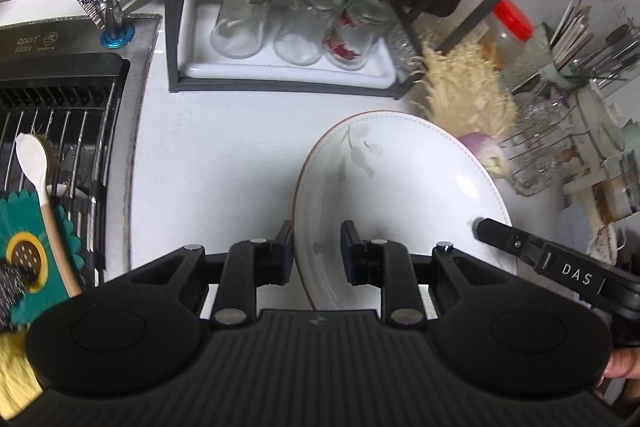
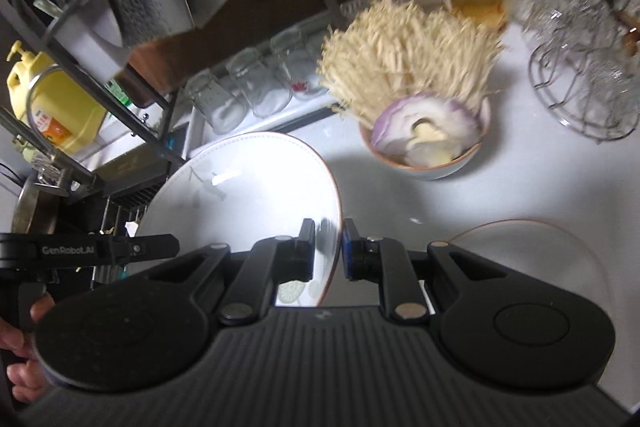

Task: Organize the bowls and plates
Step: 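Lift the white plate with both grippers and carry it over the plate stack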

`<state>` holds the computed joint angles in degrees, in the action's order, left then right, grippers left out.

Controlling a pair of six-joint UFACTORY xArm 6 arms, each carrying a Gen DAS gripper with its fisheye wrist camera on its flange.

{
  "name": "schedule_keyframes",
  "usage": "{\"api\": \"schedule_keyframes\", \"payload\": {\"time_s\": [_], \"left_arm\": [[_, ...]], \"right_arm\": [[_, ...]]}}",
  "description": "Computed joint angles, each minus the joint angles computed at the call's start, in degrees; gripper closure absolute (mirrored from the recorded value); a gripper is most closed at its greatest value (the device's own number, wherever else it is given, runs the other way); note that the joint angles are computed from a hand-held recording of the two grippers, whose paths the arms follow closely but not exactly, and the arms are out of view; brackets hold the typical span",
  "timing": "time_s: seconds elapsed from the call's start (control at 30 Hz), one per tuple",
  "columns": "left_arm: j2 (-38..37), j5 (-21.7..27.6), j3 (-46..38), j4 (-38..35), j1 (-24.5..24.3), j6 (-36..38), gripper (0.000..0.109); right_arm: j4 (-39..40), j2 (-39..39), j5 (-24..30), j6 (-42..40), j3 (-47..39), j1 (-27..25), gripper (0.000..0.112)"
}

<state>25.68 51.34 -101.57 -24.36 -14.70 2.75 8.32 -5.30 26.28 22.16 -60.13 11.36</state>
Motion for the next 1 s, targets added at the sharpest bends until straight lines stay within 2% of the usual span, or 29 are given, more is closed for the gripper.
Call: {"api": "schedule_keyframes", "payload": {"time_s": [0.23,0.4,0.7,1.0], "left_arm": [[-6.58,-3.33,7.74,-1.21,-3.13,-2.46,0.081],[-8.23,-3.95,9.88,-1.04,-5.78,-3.61,0.081],[-8.4,-3.87,11.03,0.48,-10.72,-5.16,0.081],[-6.97,-2.57,11.31,2.84,-13.84,-7.77,0.081]], "right_arm": [[-1.05,-7.15,-1.53,-0.24,5.67,-1.96,0.096],[-2.67,-12.69,-2.24,0.79,10.8,-3.77,0.096],[-2.64,-21.44,-1.17,0.1,19.22,-7.75,0.096],[-1.43,-25.51,-0.62,-2.91,24.86,-10.44,0.096]]}}
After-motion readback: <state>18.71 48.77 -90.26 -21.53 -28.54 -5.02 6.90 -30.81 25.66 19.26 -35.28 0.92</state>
